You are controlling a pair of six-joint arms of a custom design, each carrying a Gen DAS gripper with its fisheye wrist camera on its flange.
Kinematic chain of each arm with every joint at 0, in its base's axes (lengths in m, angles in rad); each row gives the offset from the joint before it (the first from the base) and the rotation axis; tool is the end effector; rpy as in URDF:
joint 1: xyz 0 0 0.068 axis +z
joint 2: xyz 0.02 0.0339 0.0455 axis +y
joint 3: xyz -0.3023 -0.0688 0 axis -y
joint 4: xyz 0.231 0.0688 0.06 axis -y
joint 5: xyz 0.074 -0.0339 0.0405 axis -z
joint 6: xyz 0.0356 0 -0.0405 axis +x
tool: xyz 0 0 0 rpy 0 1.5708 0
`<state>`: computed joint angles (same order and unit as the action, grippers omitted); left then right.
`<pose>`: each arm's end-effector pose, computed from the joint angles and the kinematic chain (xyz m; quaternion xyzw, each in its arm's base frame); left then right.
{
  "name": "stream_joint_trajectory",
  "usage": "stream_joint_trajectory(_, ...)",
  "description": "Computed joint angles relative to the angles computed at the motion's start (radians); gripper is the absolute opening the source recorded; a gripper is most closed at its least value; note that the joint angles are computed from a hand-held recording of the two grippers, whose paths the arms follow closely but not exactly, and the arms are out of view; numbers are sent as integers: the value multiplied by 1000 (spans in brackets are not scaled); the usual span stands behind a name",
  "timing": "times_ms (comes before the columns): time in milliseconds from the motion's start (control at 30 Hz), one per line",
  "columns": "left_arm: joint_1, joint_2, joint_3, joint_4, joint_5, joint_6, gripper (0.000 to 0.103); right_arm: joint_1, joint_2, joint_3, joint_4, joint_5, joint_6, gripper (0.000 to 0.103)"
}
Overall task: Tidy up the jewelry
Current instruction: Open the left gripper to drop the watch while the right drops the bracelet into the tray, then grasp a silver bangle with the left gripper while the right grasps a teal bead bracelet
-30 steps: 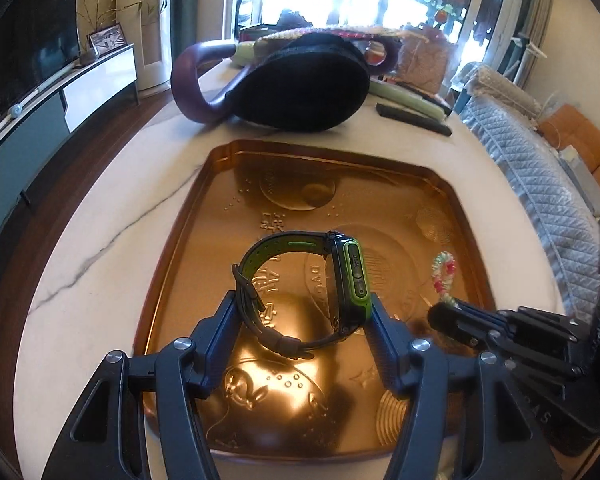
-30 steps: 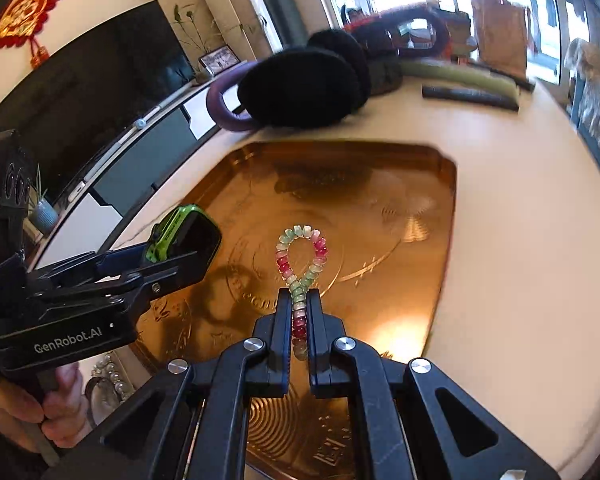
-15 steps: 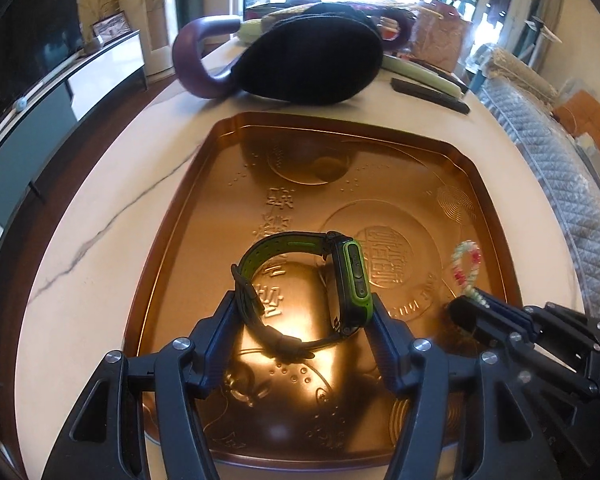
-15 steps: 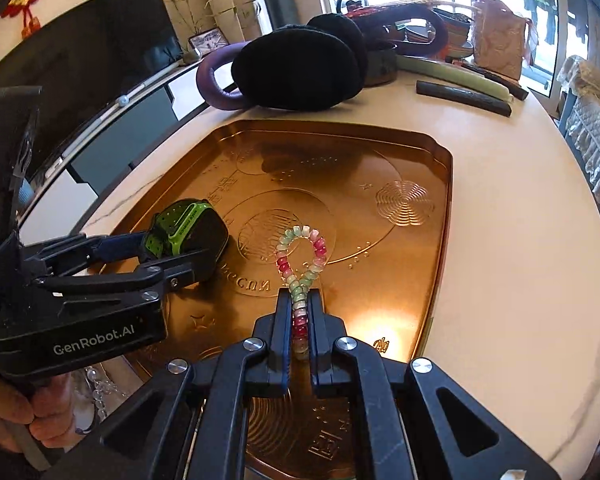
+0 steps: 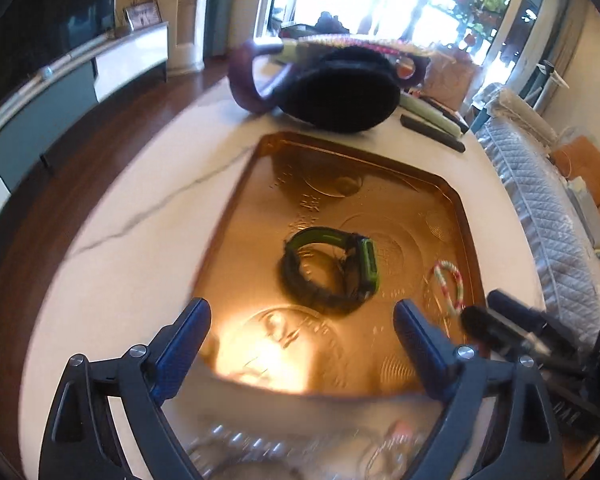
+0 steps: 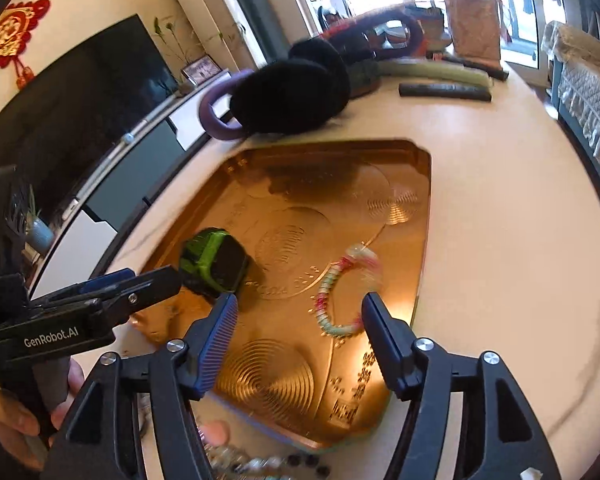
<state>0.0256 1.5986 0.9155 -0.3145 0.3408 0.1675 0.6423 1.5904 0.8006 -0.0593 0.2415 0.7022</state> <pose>0.3040 -0.0041 0.2261 0.1148 0.9395 -0.1350 0.2930 0.2476 0.1746 0.2124 0.0703 0.9271 0.1301 0.3444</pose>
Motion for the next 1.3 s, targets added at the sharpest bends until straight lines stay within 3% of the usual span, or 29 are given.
stream_joint_trajectory(100, 53, -92, -67, 27, 17, 40, 92, 42, -50, 3, -37, 31, 0, 65)
stream_joint_trajectory(267, 153, -186, -89, -31, 86, 126, 92, 134, -139, 1, -119, 105, 25, 65)
stream_joint_trajectory(433, 322, -266, -82, -153, 168, 254, 92, 196, -240, 10, -232, 125, 67, 65)
stream_joint_trajectory(567, 447, -305, -88, -247, 212, 367, 92, 314, -303, 34, -337, 230, 74, 65)
stream_joint_trajectory(733, 543, -298, -180, -227, 273, 455, 92, 357, -297, -66, -282, 194, 96, 65)
stream_joint_trajectory(800, 537, -283, -229, -181, 244, 469, 90, 328, -258, -108, -238, 146, 74, 54)
stream_joint_trajectory(867, 499, -251, -233, -198, 227, 482, 80, 300, -212, -127, -220, 110, 39, 19)
stream_joint_trajectory(1100, 434, -250, -287, -150, 193, 499, 73, 227, -167, -166, -124, 53, -19, 17)
stream_joint_trajectory(1300, 380, -201, -303, -140, 114, 503, 72, 258, -128, -150, -141, 53, -22, 17)
